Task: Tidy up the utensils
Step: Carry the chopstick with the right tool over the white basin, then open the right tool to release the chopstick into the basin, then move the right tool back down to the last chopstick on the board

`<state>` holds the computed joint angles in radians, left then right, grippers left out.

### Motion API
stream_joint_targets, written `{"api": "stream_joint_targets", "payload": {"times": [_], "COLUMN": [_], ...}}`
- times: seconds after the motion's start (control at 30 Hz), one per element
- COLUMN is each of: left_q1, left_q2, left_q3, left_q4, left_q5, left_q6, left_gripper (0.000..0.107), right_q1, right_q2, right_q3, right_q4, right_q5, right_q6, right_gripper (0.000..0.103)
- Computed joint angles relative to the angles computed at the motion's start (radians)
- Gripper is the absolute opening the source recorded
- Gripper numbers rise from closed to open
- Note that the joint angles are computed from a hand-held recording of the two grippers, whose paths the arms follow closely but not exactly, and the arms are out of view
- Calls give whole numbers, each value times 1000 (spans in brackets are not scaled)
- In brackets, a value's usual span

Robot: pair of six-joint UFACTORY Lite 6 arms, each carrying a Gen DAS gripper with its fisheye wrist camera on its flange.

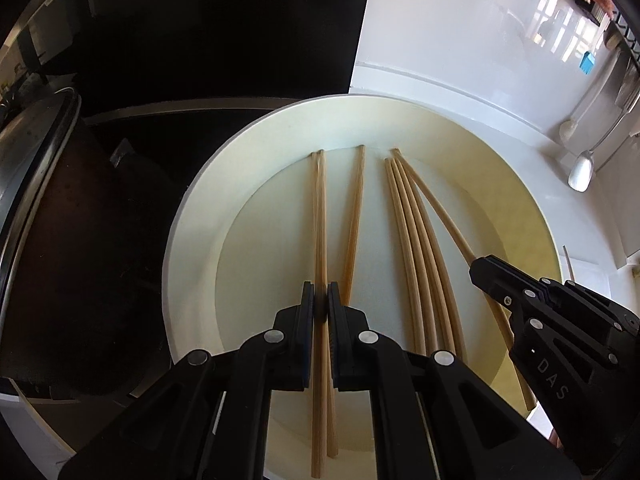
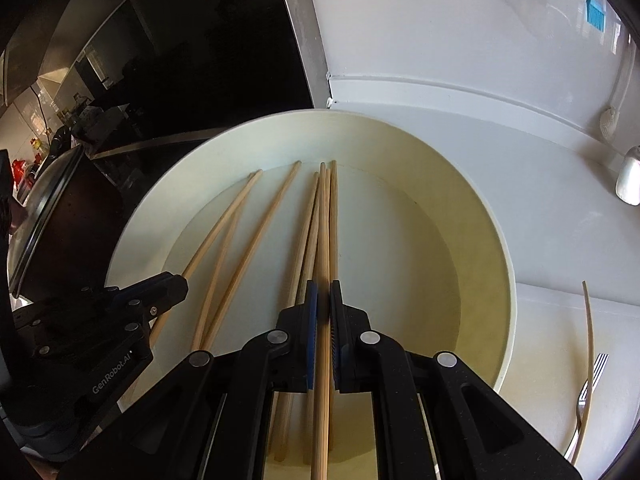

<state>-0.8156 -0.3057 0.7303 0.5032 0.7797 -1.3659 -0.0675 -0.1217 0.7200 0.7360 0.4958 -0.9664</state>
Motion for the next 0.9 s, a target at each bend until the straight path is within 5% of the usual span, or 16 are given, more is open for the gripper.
{"api": "stream_joint_targets", "payload": {"times": [0.47,0.5,0.57,0.63,0.9], "left_q1": [44,45,35,-6,-152], "left_q2": [47,40,17,-16,-76], "left_q3": [-7,-8,-13,-16,35], "left_q4": [-56,-62,-61,0,85], "left_q5": [-27,-23,-7,42,235], "left_q6": [67,68,51,-29,-177], "left_gripper": [10,13,47,69,79], "right_q1": [-15,-29,-50,-84,-266], "right_q2": [75,70,41,-11,-159], "right_q3": [37,36,25,3,-38], "right_q4": [-95,-67,-42,-19,32], "right_q5": [39,56,65,75,219], "right_q6": [90,60,26,-8,-106], "right_gripper": [6,7,13,19,26]}}
